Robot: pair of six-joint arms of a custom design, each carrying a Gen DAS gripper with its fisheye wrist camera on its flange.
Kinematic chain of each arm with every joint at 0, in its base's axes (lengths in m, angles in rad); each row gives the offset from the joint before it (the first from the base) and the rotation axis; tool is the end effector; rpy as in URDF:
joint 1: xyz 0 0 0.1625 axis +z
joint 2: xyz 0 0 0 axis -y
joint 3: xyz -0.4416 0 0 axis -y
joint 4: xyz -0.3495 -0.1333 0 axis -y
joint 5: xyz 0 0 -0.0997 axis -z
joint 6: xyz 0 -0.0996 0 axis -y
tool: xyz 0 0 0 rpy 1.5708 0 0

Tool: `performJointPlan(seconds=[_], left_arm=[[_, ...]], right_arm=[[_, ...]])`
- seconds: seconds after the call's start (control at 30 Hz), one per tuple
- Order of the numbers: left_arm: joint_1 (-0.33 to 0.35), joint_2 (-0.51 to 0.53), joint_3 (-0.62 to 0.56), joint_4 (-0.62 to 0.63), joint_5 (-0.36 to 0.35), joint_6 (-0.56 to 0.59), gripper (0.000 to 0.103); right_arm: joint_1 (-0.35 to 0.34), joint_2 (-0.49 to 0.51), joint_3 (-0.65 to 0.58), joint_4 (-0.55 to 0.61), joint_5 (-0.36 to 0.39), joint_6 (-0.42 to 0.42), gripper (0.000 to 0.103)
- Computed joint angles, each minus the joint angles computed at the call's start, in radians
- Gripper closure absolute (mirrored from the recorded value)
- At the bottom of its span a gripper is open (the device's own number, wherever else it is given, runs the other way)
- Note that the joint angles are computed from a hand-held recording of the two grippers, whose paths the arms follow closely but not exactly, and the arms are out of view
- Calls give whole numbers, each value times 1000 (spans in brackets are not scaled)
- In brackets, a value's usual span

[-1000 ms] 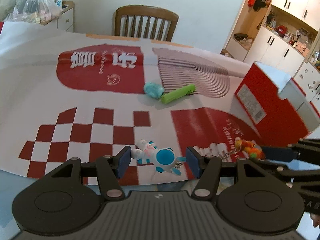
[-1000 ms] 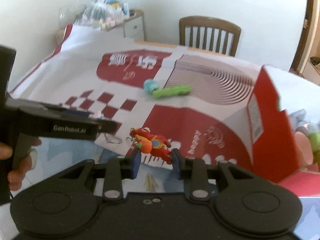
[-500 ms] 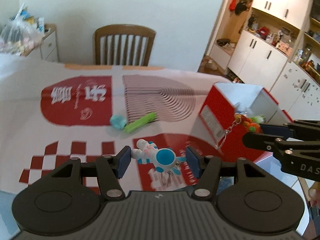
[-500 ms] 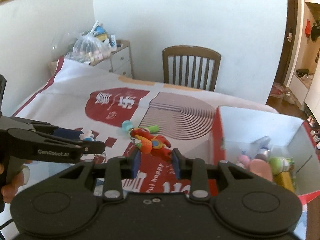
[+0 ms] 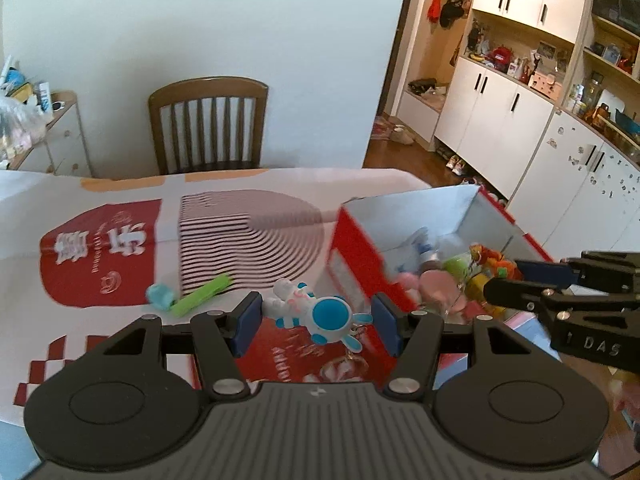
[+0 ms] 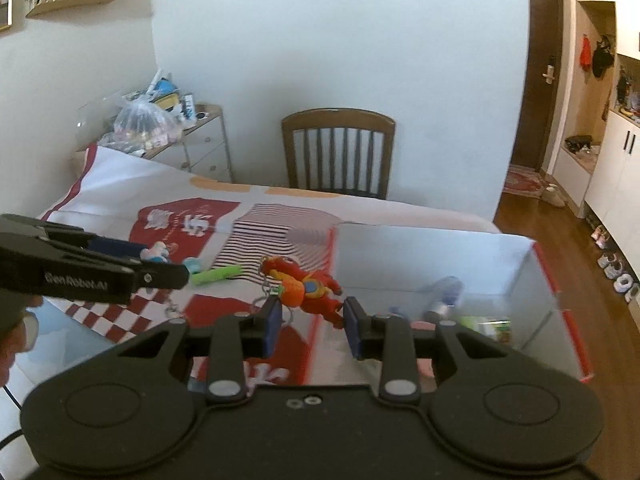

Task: Organize rigid objects
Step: 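Carry both keychains over the red box and lower them inside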

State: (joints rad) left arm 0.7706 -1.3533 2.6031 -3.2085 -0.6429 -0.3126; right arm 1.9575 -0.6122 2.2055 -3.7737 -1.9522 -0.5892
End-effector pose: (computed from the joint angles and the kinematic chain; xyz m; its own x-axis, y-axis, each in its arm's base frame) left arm -0.0815 -0.3760 0.2445 -0.8083 0.0103 -0.5887 0.4368 0.6810 -0.5878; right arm 0.2732 -0.4159 0.0482 -0.6097 -0.5489 0.5719 -0.7794 0.5465 -0.3064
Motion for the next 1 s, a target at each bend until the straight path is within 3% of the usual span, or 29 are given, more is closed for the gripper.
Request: performJointPlan(seconds=[0.4,0.8,1.0], left_arm=[[-26,269,-152,-59,-10,13,43],[25,467,-347,-38,0,88,43],[69,527,-441,19,5,92,43]], right_arm=[[-148,-120,52,5,31,-103,71],[-256,-189,16,92,67,-189,71],[-285,-201,-27,206,67,-207,71]])
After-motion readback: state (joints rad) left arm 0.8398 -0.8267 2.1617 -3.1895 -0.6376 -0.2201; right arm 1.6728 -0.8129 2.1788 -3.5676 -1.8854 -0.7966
